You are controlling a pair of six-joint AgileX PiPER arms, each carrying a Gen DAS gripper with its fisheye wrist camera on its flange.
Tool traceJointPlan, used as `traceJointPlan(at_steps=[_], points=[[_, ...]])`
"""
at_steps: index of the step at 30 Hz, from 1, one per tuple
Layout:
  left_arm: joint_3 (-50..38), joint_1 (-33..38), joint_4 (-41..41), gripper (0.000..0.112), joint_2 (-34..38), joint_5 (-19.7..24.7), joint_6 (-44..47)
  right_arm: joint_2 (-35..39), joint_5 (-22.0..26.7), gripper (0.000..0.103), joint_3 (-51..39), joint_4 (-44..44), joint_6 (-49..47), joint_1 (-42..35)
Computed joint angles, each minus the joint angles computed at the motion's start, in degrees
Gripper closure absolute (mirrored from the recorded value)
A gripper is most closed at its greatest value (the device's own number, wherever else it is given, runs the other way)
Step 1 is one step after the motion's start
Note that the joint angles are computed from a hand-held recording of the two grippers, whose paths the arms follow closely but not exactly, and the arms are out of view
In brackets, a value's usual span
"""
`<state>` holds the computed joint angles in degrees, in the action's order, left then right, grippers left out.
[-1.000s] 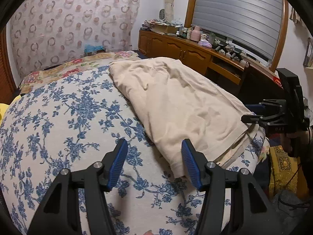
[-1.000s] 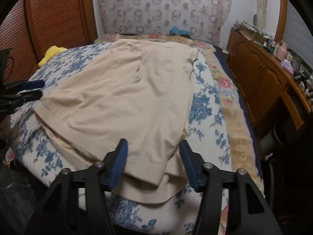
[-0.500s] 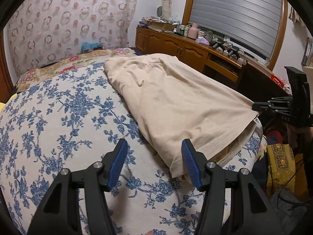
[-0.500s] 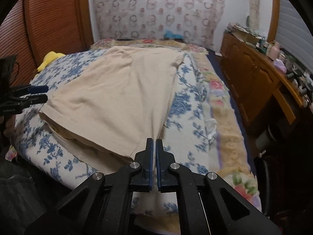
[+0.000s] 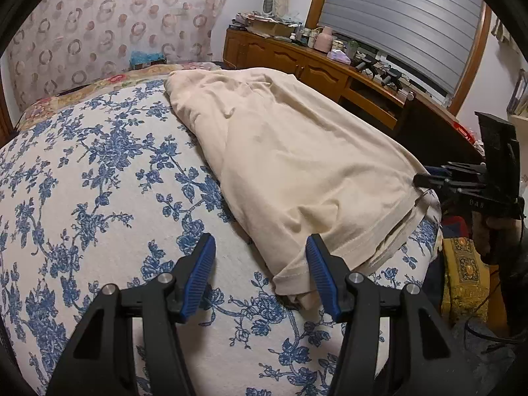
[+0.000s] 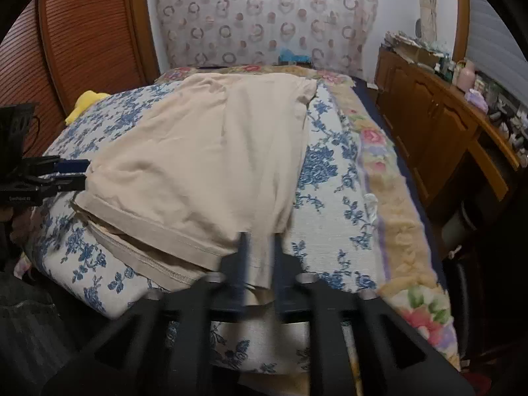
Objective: Fold small clothes
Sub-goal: 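Grasp the shirt's folded end with both grippers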
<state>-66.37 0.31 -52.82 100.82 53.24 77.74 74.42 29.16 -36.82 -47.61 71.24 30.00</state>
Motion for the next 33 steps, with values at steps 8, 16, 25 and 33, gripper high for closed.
traceJointPlan(at_steps=[8, 16, 25, 33], points=[[0.2, -0.6, 1.7, 0.070, -0.2, 1.7, -0.2, 4.5, -1.4, 0.052, -1.0, -0.2, 1.2, -1.0], [0.3, -1.2, 3.2, 0.088, -0.7, 4.0, -0.7, 4.4, 0.4, 0.052, -1.4, 0.4, 0.5, -0.9], [1.0, -1.6, 3.6, 0.099, -2.3, 5.7, -0.1, 3.9, -1.0, 0.059, -0.8, 1.8, -1.5, -1.1], [-0.2, -1.7, 3.6, 0.103, -1.2, 6.2, -0.2, 2.3, -10.8, 0.098, 1.2, 11.6, -14.3, -5.2]])
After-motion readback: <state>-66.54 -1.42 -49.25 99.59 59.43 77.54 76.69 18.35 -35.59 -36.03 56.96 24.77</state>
